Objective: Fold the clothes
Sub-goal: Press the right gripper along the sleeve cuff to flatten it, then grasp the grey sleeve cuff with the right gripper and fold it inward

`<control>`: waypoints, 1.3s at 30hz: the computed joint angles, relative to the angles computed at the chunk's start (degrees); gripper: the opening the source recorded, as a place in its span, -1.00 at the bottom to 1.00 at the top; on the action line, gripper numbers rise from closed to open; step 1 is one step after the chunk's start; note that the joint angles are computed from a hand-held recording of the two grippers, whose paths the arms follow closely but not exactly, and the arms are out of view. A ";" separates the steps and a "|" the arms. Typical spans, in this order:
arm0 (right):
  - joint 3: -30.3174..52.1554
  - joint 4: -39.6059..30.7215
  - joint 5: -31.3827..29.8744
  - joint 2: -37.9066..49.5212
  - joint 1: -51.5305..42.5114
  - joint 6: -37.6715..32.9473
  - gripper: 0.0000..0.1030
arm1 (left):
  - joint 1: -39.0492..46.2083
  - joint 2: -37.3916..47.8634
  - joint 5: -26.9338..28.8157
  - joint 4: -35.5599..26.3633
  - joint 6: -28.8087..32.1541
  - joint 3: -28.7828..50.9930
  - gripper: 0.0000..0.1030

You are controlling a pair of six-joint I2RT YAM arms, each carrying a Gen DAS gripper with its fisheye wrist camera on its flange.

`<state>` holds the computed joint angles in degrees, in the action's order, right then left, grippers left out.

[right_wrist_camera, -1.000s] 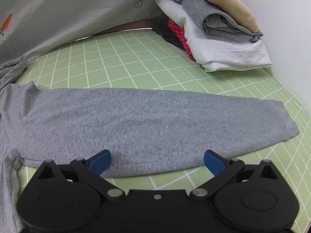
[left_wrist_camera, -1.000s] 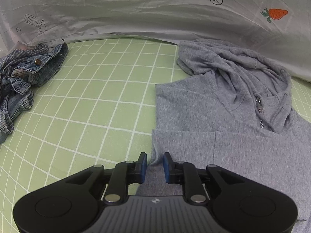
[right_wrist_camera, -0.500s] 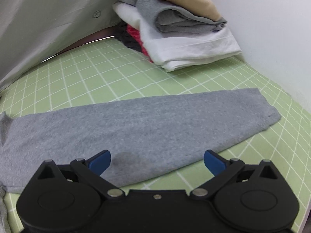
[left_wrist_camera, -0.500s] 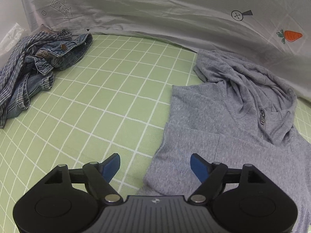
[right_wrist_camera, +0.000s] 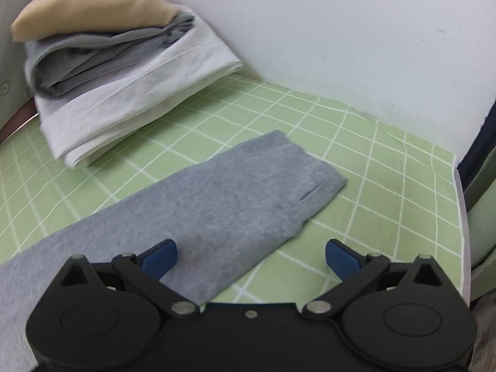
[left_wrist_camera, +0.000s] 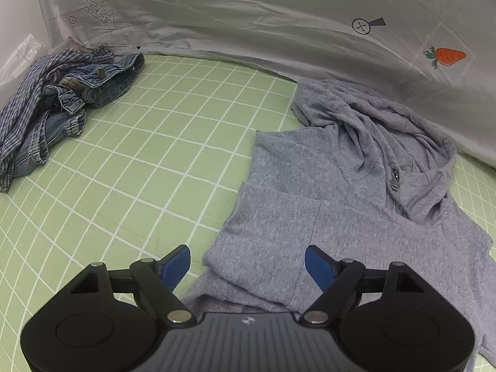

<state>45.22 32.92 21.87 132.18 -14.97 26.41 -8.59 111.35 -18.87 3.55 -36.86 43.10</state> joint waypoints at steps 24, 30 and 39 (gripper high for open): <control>2.51 2.04 -14.35 -0.98 -8.69 -12.12 -0.57 | -7.43 -2.11 -1.66 -3.29 -3.00 0.35 0.59; -6.62 7.63 -17.39 -8.61 -5.92 -12.59 -0.66 | -8.01 -9.91 -2.22 -2.28 -2.44 -5.89 0.61; -21.80 10.86 -15.83 -26.54 8.49 -4.76 -0.67 | -2.26 -20.65 1.76 1.00 1.74 -17.94 0.63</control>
<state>23.42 43.78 6.04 105.64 -6.49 21.65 -10.85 90.70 -17.12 4.55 -35.12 25.16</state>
